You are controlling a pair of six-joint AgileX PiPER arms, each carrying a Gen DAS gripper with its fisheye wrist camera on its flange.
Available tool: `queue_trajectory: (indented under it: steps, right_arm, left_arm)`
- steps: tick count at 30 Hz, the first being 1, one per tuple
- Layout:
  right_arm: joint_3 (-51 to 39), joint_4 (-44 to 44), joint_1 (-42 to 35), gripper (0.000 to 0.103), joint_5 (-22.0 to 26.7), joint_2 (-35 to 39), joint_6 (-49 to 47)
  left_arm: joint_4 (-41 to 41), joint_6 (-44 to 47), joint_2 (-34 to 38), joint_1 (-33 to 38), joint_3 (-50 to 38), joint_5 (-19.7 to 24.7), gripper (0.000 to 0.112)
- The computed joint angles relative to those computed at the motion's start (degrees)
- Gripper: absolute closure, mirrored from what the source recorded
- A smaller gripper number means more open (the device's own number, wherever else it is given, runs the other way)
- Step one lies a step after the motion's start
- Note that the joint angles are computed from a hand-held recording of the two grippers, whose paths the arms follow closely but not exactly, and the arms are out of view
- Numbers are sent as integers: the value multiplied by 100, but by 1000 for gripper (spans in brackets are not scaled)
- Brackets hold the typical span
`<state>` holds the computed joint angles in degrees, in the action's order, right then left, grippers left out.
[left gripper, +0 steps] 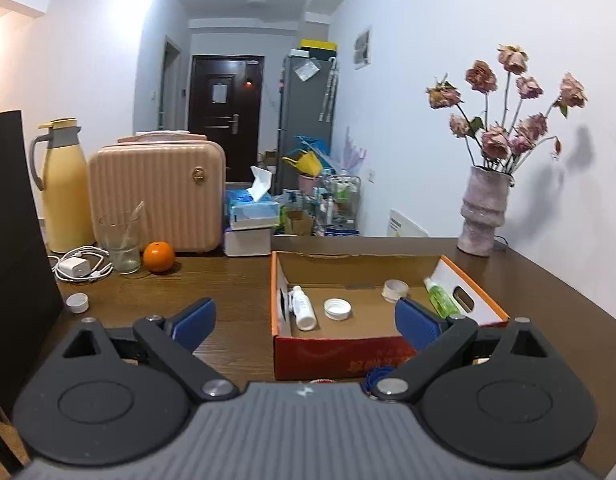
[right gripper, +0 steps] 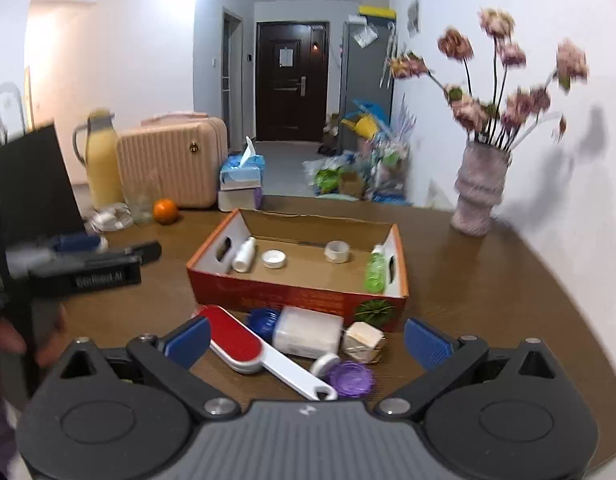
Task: Organize rigid objects
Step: 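Withdraw both tools from the box toward the remaining items, then grasp the red-and-white lint brush with the left tool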
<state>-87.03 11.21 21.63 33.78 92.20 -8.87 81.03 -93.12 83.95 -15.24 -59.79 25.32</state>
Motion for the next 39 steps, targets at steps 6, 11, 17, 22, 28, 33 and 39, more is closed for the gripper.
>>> queue_trajectory:
  steps: [6, 11, 17, 22, 28, 33, 39]
  right_arm:
    - [-708, 1248, -554, 0, 565, 264, -780]
    - [-753, 1628, -912, 0, 781, 375, -667]
    - [-400, 1795, -1004, 0, 639, 272, -1019]
    - [-5, 1891, -969, 0, 300, 48, -1115]
    - [390, 1698, -771, 0, -136, -96, -1248]
    - [-372, 540, -645, 0, 281, 906, 33]
    - [-426, 464, -635, 0, -168, 1634, 155]
  left_arm:
    - [195, -91, 30, -190, -23, 157, 14]
    - [613, -536, -27, -253, 91, 190, 14]
    - [587, -569, 20, -190, 82, 210, 14]
    - [758, -780, 10, -136, 156, 240, 14]
    - [799, -880, 49, -69, 219, 177, 14]
    - [730, -968, 96, 16, 474, -64, 13]
    - [1264, -1784, 326, 253, 889, -760, 13]
